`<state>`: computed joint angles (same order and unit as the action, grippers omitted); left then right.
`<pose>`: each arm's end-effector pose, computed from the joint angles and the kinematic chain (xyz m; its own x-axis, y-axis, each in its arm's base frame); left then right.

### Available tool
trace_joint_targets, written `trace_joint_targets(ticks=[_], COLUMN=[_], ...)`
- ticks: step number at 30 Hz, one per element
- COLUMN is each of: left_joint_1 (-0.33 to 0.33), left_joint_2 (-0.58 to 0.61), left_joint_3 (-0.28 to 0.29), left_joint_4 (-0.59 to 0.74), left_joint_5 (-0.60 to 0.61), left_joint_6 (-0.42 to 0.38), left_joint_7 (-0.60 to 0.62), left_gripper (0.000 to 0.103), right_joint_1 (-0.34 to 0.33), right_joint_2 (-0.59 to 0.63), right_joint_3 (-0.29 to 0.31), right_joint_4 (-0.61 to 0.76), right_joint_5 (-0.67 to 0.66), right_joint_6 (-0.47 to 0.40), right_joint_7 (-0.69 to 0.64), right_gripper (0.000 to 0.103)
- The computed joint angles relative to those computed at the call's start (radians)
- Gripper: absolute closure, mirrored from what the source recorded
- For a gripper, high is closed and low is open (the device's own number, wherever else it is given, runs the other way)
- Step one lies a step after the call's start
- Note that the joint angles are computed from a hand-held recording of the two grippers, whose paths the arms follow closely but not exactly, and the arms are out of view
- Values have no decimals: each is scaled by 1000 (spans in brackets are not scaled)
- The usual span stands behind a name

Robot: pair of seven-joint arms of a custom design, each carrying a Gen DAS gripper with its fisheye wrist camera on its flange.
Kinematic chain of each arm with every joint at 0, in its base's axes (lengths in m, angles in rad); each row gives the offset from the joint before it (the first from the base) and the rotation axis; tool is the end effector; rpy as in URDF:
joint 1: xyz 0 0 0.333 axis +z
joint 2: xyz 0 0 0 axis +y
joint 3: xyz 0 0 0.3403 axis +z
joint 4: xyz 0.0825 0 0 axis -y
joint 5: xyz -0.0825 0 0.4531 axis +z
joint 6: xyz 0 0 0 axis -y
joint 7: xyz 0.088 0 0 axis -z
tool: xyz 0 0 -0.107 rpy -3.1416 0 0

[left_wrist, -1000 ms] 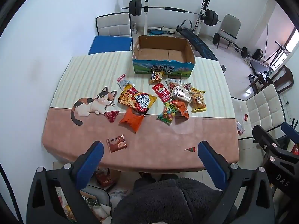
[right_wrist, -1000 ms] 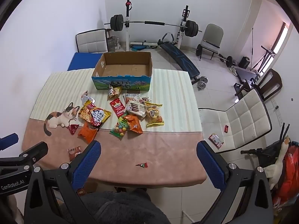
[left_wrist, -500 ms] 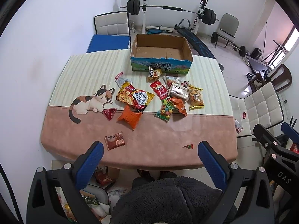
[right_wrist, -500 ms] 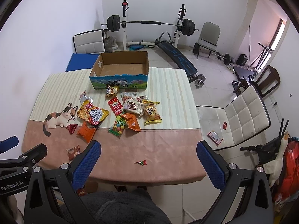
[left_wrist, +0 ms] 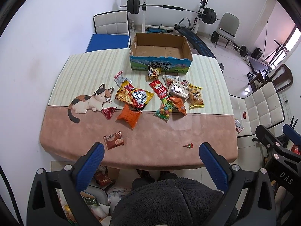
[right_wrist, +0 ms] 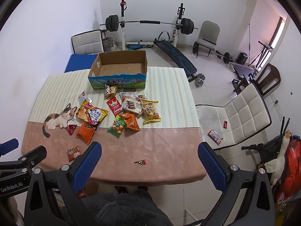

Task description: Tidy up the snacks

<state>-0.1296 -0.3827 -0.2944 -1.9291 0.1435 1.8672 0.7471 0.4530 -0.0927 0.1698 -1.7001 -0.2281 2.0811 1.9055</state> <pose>0.4700 -0.2313 0.6913 0.3644 -0.9302 0.0446 -0.8544 -0.3530 -0.3812 0.5187 0.3648 0.6909 0.3256 -0.9419 0.0831 -0.8066 -0.3225 -0.4953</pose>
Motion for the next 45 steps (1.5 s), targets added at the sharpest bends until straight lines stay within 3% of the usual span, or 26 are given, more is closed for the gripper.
trace_joint_targets(ticks=[45], left_joint_1=[5], left_joint_2=[12], left_joint_3=[3], left_joint_4=[17], left_joint_5=[8], left_joint_6=[16], left_joint_7=[0], left_gripper=[0], right_joint_1=[9], right_joint_2=[26], right_joint_3=[3], right_joint_4=[37], right_joint_5=[-7], right_joint_6=[-3], right_joint_7=[5], right_gripper=[0])
